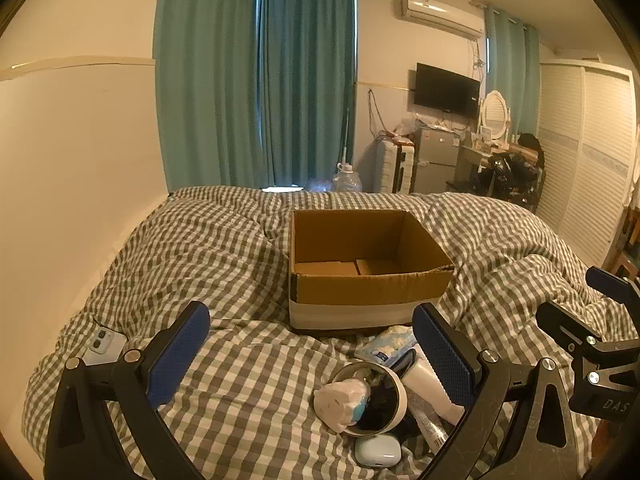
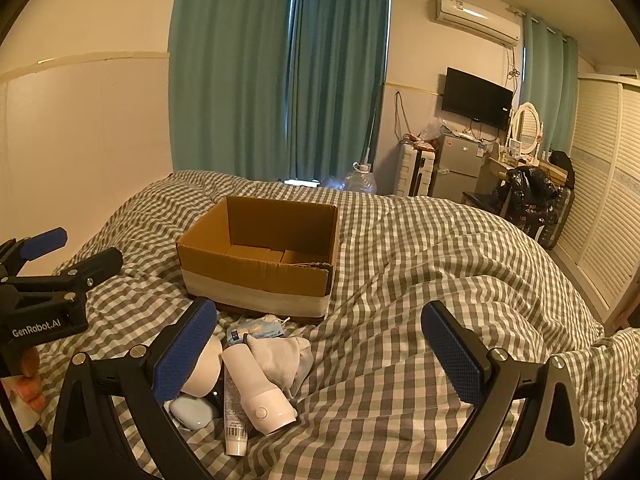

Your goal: Organize objects

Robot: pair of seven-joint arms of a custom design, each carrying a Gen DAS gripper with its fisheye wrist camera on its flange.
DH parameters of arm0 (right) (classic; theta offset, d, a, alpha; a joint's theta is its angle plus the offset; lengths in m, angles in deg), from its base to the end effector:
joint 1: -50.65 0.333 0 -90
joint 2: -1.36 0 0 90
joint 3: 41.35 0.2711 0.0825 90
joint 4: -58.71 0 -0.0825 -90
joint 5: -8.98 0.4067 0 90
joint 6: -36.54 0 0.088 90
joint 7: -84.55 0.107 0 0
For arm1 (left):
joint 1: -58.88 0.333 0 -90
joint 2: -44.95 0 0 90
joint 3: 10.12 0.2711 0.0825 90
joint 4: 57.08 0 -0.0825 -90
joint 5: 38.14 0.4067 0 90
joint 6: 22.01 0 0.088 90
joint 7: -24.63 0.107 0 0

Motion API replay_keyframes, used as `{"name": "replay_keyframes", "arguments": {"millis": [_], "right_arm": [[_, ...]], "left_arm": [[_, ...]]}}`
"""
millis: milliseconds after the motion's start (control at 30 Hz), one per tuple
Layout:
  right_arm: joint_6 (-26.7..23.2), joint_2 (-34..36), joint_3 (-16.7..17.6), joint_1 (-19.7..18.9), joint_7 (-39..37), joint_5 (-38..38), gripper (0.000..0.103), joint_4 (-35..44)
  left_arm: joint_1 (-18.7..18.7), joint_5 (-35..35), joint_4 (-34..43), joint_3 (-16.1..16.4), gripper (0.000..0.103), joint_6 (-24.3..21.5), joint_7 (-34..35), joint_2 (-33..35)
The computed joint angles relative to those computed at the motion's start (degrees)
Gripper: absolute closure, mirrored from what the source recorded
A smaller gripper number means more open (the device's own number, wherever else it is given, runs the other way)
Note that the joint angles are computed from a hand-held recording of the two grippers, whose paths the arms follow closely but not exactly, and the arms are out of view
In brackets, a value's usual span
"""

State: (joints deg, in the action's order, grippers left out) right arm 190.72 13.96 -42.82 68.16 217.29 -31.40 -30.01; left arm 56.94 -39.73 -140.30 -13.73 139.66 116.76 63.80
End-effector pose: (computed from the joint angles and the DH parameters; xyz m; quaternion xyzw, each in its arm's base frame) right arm 0.6582 0.2131 0.5785 -0.6216 0.6031 -0.3773 0.3279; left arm 0.7148 -0.0606 0.5806 -0.5827 0.6426 -0.3744 0.3275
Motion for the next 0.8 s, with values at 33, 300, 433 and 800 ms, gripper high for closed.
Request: {"name": "replay_keyframes", "arguments": {"millis": [33, 300, 433, 800], "right_arm": [[-0.06, 0.02, 0.03, -0.04, -0.18, 0.15, 0.000, 0.01], [-0.33, 0.24, 0.20, 0.00, -0.98, 0.83, 0.000, 0.43], [-0.53, 0.43, 0.16, 0.10, -1.46, 1.21, 0.000, 0.88], [0.29, 0.47, 0.04, -0.07, -1.21, 1.96, 0.002, 0.38]], "left_arm": [[0.07, -0.12, -0.02, -0.12, 0.000, 0.04, 0.21, 0.03], [0.34, -0.89, 0.22, -0.56, 0.000, -0.34, 0.85, 0.04], [0.39, -1.36, 0.28, -0.67, 0.000, -0.55, 1.04, 0.00], [-0.07, -0.76, 1.33, -0.54, 0.000, -3.17, 1.33, 0.82]]}}
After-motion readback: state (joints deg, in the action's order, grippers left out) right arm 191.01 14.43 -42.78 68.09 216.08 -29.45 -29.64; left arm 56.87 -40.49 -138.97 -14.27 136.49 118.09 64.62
